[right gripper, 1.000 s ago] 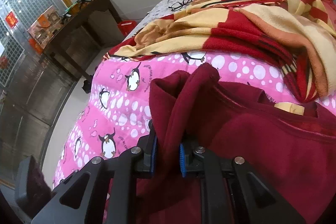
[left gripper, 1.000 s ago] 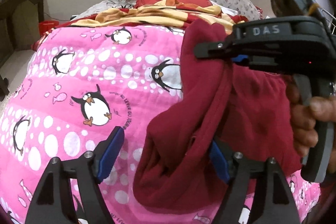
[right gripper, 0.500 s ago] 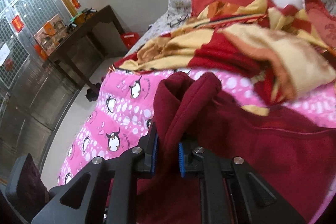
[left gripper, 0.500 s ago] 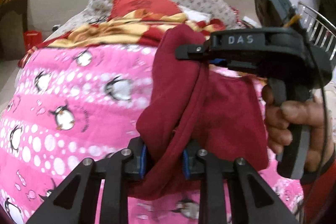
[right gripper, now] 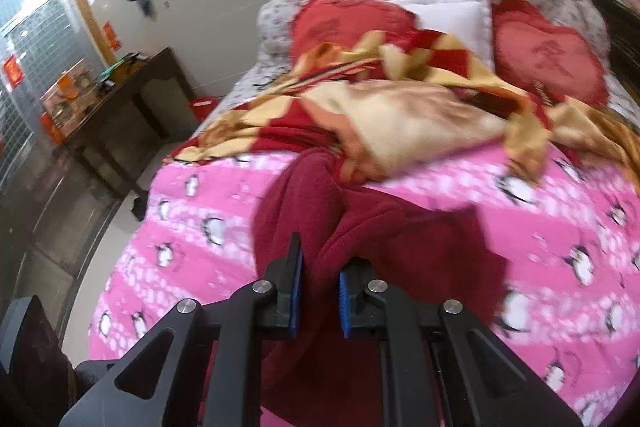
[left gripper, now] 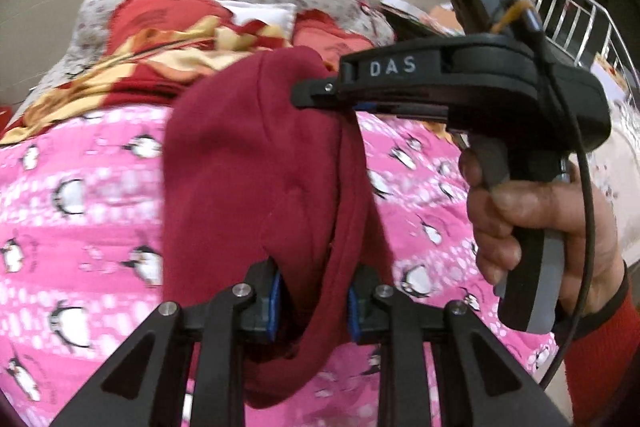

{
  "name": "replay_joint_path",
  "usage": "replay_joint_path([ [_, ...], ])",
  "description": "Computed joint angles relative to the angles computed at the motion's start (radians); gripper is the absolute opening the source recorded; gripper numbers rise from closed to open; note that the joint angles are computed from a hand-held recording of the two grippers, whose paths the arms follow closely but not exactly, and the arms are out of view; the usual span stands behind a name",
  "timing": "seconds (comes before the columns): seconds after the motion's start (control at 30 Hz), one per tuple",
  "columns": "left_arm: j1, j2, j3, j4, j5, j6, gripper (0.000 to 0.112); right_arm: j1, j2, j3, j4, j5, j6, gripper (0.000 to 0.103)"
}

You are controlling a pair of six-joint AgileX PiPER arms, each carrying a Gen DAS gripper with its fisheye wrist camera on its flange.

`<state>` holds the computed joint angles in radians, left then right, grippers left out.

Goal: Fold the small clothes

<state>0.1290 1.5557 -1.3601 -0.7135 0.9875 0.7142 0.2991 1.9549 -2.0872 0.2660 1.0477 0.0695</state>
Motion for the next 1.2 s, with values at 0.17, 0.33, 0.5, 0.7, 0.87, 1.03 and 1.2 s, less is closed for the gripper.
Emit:
replay_joint_path([
  [0.17,-0.165,0.024,0.072,0.082,-0.121,-0.098,0.025,-0.105,-0.088,0.239,0.056,-0.084,-0.062,0.017],
  [0.33,-0.222,0.038,0.126,0.129,-0.190,-0.132,0.025,-0.206,-0.090,0.409,0.236,-0.158,-0.153,0.022],
  [0.5,-0.205,0.037,0.101,0.120,-0.159,-0.140,0.025,-0.262,-0.079,0.444,0.447,-0.217,-0.270,0.042],
  [0.7,-0.206,0.011,0.096,0.069,-0.186,-0.165,0.036,-0.174,-0.097,0.365,0.249,-0.304,-0.226,0.023],
  [0.87,-0.230,0.064,0.047,0.093,-0.121,-0.209,0.047,-0.119,0.046,0.204,-0.054,-0.210,-0.051,0.022],
  [1.03,-0.090,-0.061,0.112,-0.005,-0.020,-0.036,0.068,-0.178,-0.048,0.327,0.058,-0.243,-0.135,0.029],
  [1.2,0.047,-0.130,0.148,0.006,-0.039,0.036,0.073,-0.181,-0.211,0.459,0.163,-0.221,-0.229,0.031],
])
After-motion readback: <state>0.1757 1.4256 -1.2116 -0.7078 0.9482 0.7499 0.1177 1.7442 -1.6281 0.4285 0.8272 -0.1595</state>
